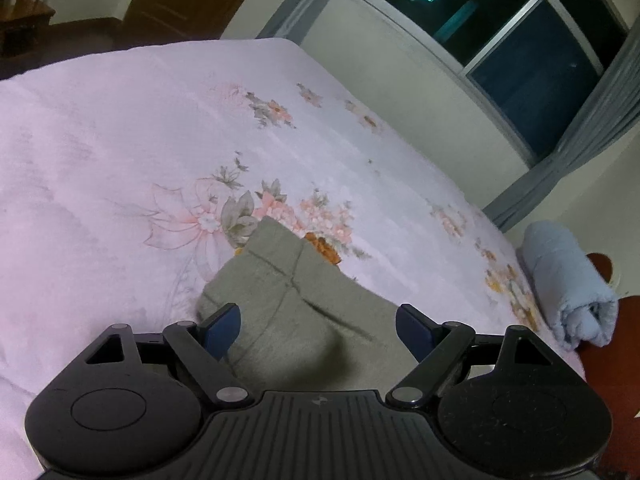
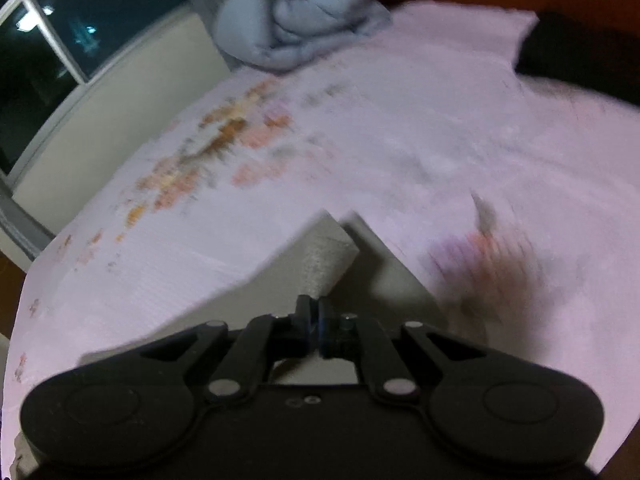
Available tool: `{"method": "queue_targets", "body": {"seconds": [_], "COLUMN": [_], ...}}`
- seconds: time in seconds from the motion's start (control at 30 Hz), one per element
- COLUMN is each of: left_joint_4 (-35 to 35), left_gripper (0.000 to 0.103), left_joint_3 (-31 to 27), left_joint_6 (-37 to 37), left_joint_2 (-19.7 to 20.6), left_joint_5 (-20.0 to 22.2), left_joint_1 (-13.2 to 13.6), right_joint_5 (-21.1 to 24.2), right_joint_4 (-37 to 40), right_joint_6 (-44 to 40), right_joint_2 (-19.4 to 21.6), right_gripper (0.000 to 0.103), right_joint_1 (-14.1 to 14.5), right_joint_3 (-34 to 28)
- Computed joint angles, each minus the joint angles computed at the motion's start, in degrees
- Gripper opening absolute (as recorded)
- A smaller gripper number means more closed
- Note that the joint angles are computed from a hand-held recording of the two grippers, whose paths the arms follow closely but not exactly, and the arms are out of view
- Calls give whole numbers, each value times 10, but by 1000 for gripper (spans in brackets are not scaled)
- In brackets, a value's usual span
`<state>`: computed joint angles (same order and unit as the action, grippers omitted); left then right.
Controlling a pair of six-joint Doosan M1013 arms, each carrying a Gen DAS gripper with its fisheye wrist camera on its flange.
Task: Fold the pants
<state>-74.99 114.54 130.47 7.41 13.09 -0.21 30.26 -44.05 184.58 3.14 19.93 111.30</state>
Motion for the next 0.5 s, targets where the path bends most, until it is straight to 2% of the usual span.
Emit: {"method": "queue_targets", "body": {"seconds": [0.1,0.17,0.23,0.3,0.37,0.4,0.5], "left_joint_4": [84,120,194,209,259,265,270], "left_gripper": [84,84,84,84,84,84,84], "left_joint_3": [-3,-6,-11,-11,-12,-12,-12], "left_joint_6": [-79,-112,-192,-208,-260,-268,-278], "left_joint_2": [0,2,7,10,10,10,8], "left_joint_5": [-3,-5,-6,-7,-15,-16,-14], "left_joint_1": [-4,-7,-12,-15,-20,-21,-21], "right_joint_5": [-20,-43,-47,-58,-69,-62,-77], "right_joint_4": [-3,-40,-82,-70,-67,-83,-126], "right_joint_6": [30,94,139,139,177,206,262], "right_joint_2": [0,-9,-16,-14,-13,-13,-21], "right_gripper": [0,0,0,0,0,0,0], "right_joint_1": [-6,-3,5,-3,-13,-13,-17], "right_joint_3": [20,42,55,65,76,79,92]}}
